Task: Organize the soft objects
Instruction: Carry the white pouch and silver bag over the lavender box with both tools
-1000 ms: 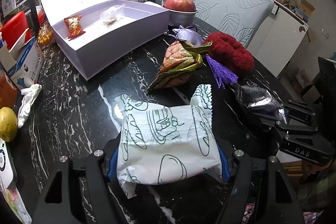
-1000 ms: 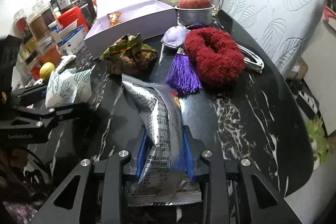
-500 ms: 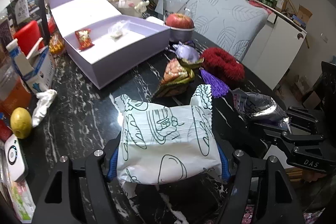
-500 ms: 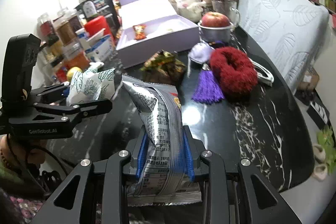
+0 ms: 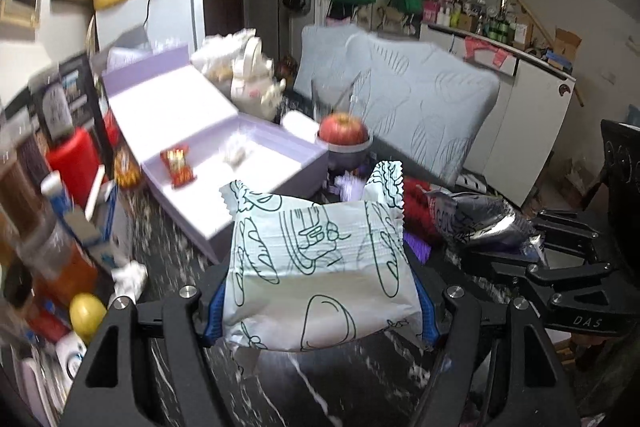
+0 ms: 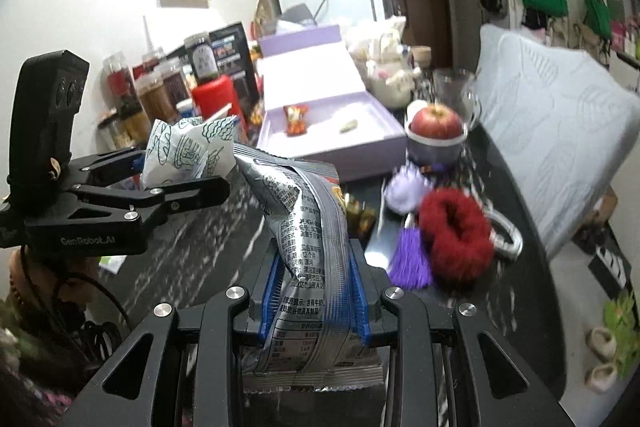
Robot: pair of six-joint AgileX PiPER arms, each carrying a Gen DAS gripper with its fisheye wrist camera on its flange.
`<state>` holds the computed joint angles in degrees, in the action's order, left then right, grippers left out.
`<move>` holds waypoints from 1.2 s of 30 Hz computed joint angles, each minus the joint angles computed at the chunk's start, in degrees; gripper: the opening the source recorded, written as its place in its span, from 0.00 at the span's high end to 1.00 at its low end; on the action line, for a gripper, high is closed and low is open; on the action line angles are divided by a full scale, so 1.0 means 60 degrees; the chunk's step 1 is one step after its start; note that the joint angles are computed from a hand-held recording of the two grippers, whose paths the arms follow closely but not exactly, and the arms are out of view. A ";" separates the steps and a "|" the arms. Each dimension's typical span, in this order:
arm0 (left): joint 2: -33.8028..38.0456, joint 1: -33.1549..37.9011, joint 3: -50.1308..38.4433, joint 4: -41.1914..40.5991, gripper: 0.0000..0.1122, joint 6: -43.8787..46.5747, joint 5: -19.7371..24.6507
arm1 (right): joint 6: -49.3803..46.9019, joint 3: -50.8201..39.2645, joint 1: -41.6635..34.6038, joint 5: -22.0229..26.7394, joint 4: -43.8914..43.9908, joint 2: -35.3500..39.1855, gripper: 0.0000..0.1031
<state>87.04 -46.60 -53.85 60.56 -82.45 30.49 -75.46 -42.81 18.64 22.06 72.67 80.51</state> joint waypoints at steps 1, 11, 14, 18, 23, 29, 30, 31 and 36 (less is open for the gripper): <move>-0.0022 0.0046 -0.0177 -0.0026 0.37 0.0206 0.0022 | -0.0069 -0.0086 -0.0100 0.0092 0.0017 -0.0027 0.70; 0.0194 0.0531 -0.1660 -0.0384 0.37 0.1821 0.0072 | 0.1046 -0.1873 -0.0330 0.0412 -0.1134 0.0424 0.71; 0.0368 0.0839 -0.2051 -0.0626 0.37 0.2328 -0.0157 | 0.1290 -0.2456 -0.0428 0.0487 -0.1442 0.0718 0.71; 0.0694 0.1191 -0.2643 -0.0636 0.37 0.2777 -0.0251 | 0.1690 -0.3541 -0.0592 0.0820 -0.1802 0.1393 0.71; 0.1199 0.1859 -0.3438 -0.0876 0.37 0.3280 -0.0500 | 0.2306 -0.5021 -0.0588 0.0801 -0.2380 0.2395 0.71; 0.2049 0.2706 -0.4659 -0.1407 0.37 0.4124 -0.0572 | 0.3048 -0.6858 -0.0424 0.0812 -0.3148 0.3661 0.71; 0.2228 0.2852 -0.4885 -0.1430 0.37 0.4238 -0.0557 | 0.3308 -0.7293 -0.0389 0.0890 -0.3357 0.3945 0.71; 0.2351 0.2930 -0.5026 -0.1371 0.37 0.4226 -0.0523 | 0.3410 -0.7607 -0.0383 0.0971 -0.3421 0.4149 0.71; 0.3395 0.3549 -0.6142 -0.1211 0.37 0.4197 -0.0358 | 0.4266 -0.9634 -0.0207 0.1292 -0.4124 0.5479 0.70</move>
<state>107.41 -25.31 -90.70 53.29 -57.27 28.34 -49.86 -100.61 17.39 29.81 47.93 113.38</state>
